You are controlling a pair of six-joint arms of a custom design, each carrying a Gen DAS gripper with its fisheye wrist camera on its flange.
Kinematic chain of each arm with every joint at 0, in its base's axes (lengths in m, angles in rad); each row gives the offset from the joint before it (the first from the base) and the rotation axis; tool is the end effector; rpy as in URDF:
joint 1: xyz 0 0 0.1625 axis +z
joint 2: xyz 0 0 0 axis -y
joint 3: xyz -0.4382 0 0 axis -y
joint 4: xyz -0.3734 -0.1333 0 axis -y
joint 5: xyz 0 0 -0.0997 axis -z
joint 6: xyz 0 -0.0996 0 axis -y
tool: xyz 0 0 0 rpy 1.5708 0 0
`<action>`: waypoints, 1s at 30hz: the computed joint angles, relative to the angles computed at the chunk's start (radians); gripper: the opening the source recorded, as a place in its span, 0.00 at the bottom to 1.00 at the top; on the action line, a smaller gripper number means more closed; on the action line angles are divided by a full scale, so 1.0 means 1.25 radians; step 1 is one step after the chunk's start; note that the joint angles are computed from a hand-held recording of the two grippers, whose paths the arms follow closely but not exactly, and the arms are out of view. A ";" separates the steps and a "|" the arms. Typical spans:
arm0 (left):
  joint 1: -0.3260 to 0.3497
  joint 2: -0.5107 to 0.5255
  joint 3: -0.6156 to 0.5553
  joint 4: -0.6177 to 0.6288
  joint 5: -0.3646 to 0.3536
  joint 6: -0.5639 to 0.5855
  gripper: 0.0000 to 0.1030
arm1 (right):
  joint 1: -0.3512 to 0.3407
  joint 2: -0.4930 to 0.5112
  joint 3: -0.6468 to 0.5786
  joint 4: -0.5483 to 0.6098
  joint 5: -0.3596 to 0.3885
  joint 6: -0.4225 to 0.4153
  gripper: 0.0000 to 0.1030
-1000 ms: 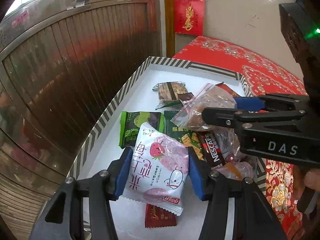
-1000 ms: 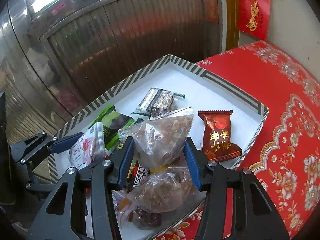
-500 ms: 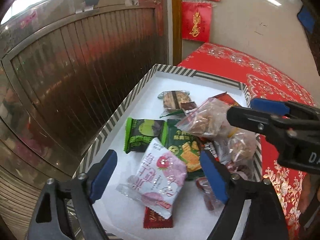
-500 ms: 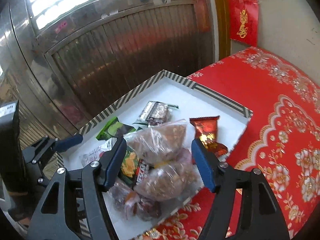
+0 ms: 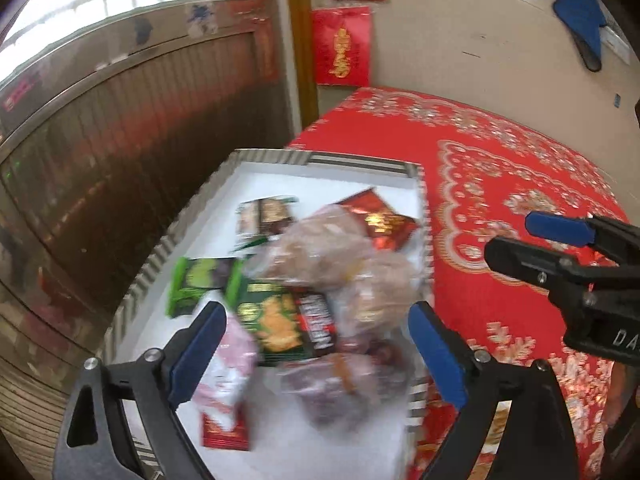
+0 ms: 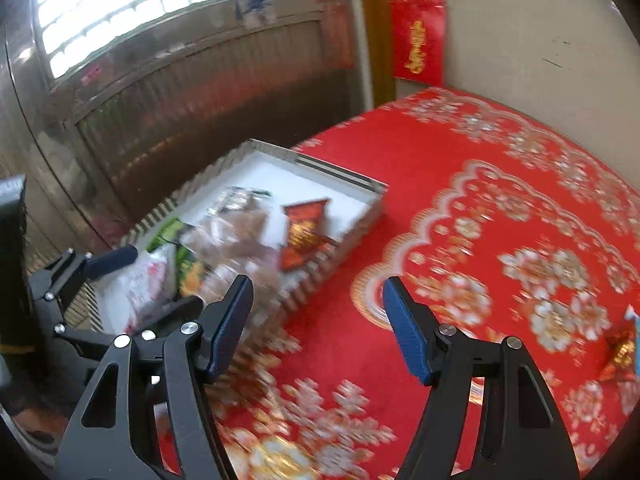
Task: Organize snacks
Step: 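Move both tools back to the red candy and blue pack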
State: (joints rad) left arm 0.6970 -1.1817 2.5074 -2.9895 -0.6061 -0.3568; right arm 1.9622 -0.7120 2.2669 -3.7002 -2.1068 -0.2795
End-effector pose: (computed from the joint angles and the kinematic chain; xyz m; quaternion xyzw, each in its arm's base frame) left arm -0.1390 -0.3970 0.1585 0.2054 0.8611 -0.3011 0.3546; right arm 0.2547 -0.4011 0.0577 0.2336 -0.8979 0.2870 0.2383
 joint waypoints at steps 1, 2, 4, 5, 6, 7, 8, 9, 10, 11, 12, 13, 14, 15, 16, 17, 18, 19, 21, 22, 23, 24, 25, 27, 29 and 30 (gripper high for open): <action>-0.004 0.010 -0.005 -0.002 -0.010 0.001 0.91 | -0.004 -0.007 0.010 -0.008 -0.008 0.000 0.66; -0.009 0.020 -0.009 -0.002 -0.020 0.000 0.91 | -0.012 -0.017 0.027 -0.024 -0.014 0.001 0.66; -0.019 0.042 -0.019 -0.008 -0.039 0.006 0.91 | -0.026 -0.036 0.049 -0.032 -0.018 0.006 0.66; -0.025 0.053 -0.023 -0.010 -0.046 0.008 0.91 | -0.036 -0.047 0.066 -0.044 -0.025 0.007 0.66; -0.032 0.065 -0.027 -0.013 -0.051 0.010 0.91 | -0.044 -0.055 0.079 -0.056 -0.032 0.007 0.66; -0.040 0.079 -0.031 -0.017 -0.056 0.012 0.91 | -0.054 -0.063 0.093 -0.067 -0.037 0.006 0.66; -0.045 0.090 -0.037 -0.019 -0.060 0.014 0.91 | -0.061 -0.069 0.102 -0.073 -0.040 0.006 0.66; -0.050 0.103 -0.043 -0.018 -0.067 0.015 0.91 | -0.075 -0.082 0.119 -0.083 -0.045 0.006 0.66; -0.055 0.113 -0.050 -0.016 -0.075 0.016 0.91 | -0.084 -0.089 0.130 -0.093 -0.046 0.004 0.66; -0.058 0.124 -0.057 -0.017 -0.084 0.019 0.91 | -0.095 -0.099 0.143 -0.106 -0.046 0.001 0.66; -0.062 0.136 -0.065 -0.017 -0.094 0.019 0.91 | -0.108 -0.112 0.157 -0.117 -0.045 0.000 0.66; -0.067 0.148 -0.073 -0.014 -0.102 0.019 0.91 | -0.121 -0.124 0.171 -0.129 -0.045 -0.002 0.66; -0.071 0.159 -0.082 -0.012 -0.110 0.020 0.91 | -0.133 -0.135 0.184 -0.143 -0.045 -0.007 0.66; -0.075 0.169 -0.088 -0.012 -0.116 0.021 0.91 | -0.141 -0.141 0.192 -0.152 -0.045 -0.011 0.66; -0.080 0.180 -0.097 -0.012 -0.124 0.020 0.91 | -0.152 -0.152 0.202 -0.160 -0.046 -0.015 0.66; -0.083 0.191 -0.106 -0.009 -0.131 0.019 0.91 | -0.165 -0.167 0.215 -0.169 -0.046 -0.019 0.66; -0.086 0.201 -0.115 -0.006 -0.140 0.019 0.91 | -0.178 -0.179 0.226 -0.177 -0.046 -0.024 0.66; -0.088 0.212 -0.125 -0.003 -0.150 0.020 0.91 | -0.186 -0.187 0.234 -0.182 -0.048 -0.025 0.66; -0.096 0.234 -0.143 0.001 -0.160 0.019 0.91 | -0.215 -0.215 0.257 -0.198 -0.042 -0.032 0.66; -0.101 0.247 -0.152 0.001 -0.163 0.019 0.91 | -0.227 -0.226 0.266 -0.204 -0.037 -0.035 0.66; -0.105 0.260 -0.162 0.001 -0.167 0.019 0.91 | -0.240 -0.238 0.276 -0.213 -0.034 -0.042 0.66; -0.108 0.273 -0.172 0.002 -0.172 0.019 0.91 | -0.251 -0.247 0.284 -0.219 -0.033 -0.047 0.66; -0.110 0.284 -0.182 0.002 -0.178 0.020 0.91 | -0.261 -0.258 0.292 -0.225 -0.032 -0.053 0.66; -0.115 0.307 -0.201 0.001 -0.190 0.024 0.91 | -0.280 -0.277 0.304 -0.230 -0.026 -0.062 0.66; -0.120 0.330 -0.222 0.005 -0.202 0.025 0.91 | -0.302 -0.299 0.316 -0.234 -0.019 -0.070 0.66; -0.123 0.340 -0.231 0.007 -0.206 0.025 0.91 | -0.314 -0.311 0.322 -0.234 -0.014 -0.075 0.66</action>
